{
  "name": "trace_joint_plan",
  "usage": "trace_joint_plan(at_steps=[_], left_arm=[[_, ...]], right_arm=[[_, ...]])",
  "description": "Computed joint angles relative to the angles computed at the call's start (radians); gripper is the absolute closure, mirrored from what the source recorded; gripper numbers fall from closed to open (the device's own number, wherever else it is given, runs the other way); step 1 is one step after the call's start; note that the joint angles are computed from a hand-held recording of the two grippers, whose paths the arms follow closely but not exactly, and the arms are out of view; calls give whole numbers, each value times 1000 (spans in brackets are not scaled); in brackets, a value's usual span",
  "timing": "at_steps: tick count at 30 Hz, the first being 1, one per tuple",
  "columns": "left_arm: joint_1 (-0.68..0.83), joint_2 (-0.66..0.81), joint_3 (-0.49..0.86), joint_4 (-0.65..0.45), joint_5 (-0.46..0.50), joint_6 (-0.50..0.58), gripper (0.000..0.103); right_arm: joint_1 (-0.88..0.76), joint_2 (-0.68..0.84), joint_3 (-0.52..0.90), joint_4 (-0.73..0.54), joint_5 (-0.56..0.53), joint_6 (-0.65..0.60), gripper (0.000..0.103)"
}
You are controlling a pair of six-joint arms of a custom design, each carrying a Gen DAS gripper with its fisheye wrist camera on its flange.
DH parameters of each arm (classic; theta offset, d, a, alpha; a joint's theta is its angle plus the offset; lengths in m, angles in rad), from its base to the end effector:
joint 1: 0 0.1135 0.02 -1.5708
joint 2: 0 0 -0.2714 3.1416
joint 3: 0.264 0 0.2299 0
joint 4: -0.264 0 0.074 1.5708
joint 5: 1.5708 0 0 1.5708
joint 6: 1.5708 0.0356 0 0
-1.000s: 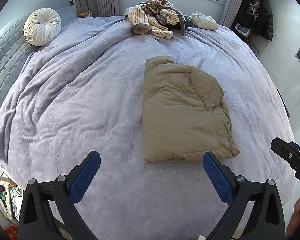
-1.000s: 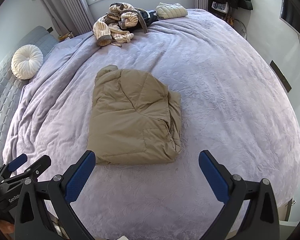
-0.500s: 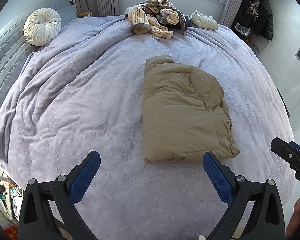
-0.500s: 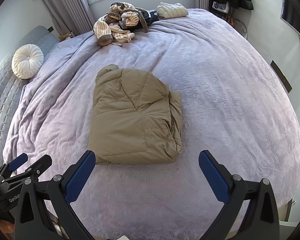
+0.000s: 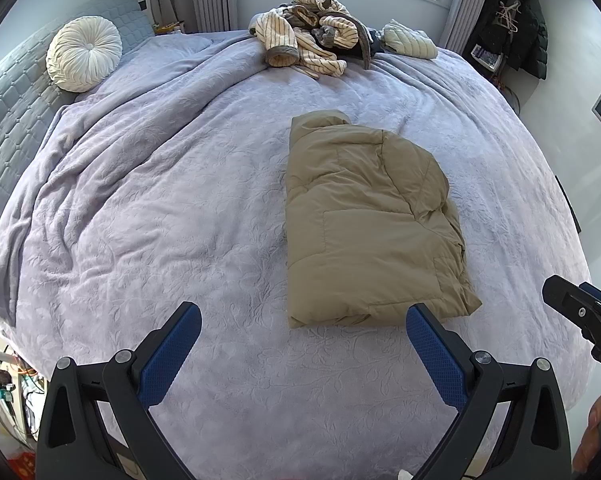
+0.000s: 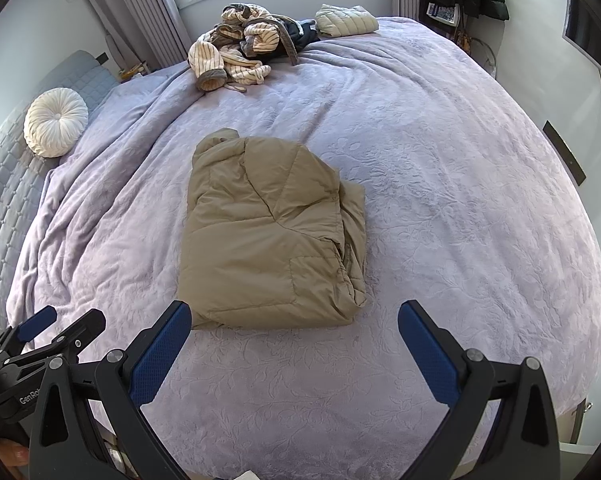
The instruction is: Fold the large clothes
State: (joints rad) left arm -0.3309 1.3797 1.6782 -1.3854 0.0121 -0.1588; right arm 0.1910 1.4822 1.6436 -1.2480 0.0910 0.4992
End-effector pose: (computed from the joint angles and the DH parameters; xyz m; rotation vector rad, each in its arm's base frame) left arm 0.2022 -0.0699 0.4056 0.2334 2.6594 -0.1754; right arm 0.2523 0.0455 0.3818 0.4368 2.6178 0.1080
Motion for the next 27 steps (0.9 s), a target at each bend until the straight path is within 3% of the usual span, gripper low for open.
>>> trace_joint_plan(at_steps=[27], left_arm=[[22, 1, -19, 16, 12, 3, 0]], right_arm=[[-1, 3, 2, 0, -1, 0, 0]])
